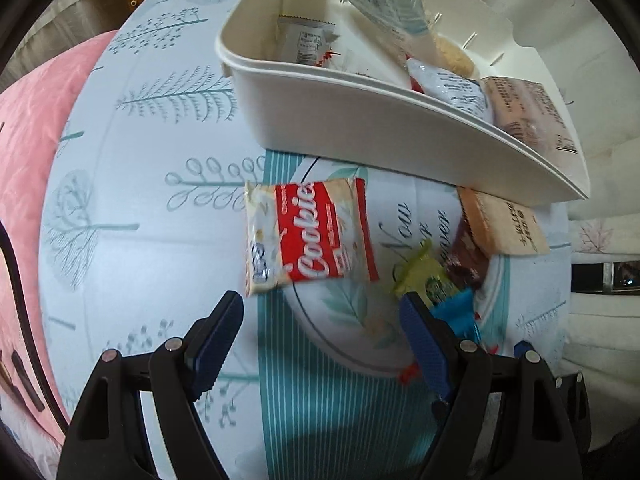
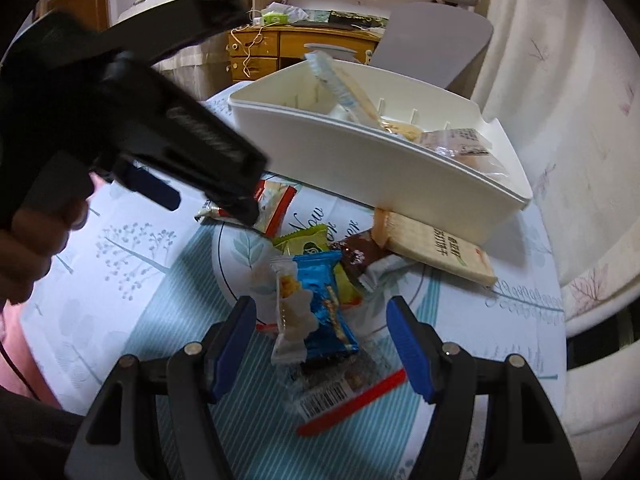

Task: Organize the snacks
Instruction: 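Grasp the red Cookies pack with the left tool while the right tool grasps the blue-and-white packet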

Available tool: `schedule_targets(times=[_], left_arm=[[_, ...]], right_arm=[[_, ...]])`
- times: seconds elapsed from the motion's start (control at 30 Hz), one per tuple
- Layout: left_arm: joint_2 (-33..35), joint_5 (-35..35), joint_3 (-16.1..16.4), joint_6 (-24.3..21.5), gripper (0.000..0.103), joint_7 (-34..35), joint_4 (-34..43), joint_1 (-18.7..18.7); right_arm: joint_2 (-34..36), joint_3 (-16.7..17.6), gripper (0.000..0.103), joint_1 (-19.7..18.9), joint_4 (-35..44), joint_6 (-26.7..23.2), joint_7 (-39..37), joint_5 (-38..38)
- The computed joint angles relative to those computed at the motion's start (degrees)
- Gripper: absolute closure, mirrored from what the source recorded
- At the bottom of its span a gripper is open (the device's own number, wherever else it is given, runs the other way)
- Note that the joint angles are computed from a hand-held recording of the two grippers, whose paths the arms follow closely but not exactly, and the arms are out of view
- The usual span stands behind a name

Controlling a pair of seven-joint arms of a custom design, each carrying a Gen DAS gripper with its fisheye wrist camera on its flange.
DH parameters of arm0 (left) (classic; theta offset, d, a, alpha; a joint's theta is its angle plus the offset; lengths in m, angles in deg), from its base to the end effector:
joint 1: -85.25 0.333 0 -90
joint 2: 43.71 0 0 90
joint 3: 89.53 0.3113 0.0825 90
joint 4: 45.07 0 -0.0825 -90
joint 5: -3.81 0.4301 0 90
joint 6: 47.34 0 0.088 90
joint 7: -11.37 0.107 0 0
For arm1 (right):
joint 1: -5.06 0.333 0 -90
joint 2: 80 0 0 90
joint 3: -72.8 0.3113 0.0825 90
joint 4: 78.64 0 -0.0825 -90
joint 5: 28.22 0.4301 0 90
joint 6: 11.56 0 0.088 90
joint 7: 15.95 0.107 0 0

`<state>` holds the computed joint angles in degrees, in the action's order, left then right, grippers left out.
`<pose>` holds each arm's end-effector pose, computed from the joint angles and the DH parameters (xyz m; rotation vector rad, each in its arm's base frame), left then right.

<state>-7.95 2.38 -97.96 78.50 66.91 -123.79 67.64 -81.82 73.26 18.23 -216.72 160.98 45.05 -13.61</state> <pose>0.7118 -0.3232 0.3507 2.3752 -1.9505 0.3458 0.5506 0.1145 0.3572 -2.2472 1.3300 -0.5841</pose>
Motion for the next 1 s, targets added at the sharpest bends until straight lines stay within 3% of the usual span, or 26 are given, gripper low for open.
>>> schedule_targets(times=[0.17,0.33,0.53,0.87,1.0], left_arm=[[3.6,2.5,1.3,-1.1,0.024,-0.9,4.4,-1.2],[7.5,4.2,2.0,-4.4,0.024,-1.8,9.5,-2.1],[9.7,5.7,2.6,-5.0,0.027,-2.4,12.3,-2.8],[13.8,6.8,2.9,-7.9,0.037,-3.0,19.2,-3.8],[10.8,6.4,2.6,-7.6,0.044,-4.3,15.6,-3.7]], right_arm=[[2.1,0.8,0.037,-0.8,-0.1,2.7,5.0,-5.2],[3.7,2.3,0.047,-1.8,0.5,2.7,4.4,-3.5],[5.0,2.0,0.057,-2.8,0.6,5.2,12.5,-12.9],[5.1,2.9,0.067,-4.3,1.8,3.1,15.1,-14.8],[5.9,3.3,0.069,-4.9,4.0,0.2,13.1,-12.4]])
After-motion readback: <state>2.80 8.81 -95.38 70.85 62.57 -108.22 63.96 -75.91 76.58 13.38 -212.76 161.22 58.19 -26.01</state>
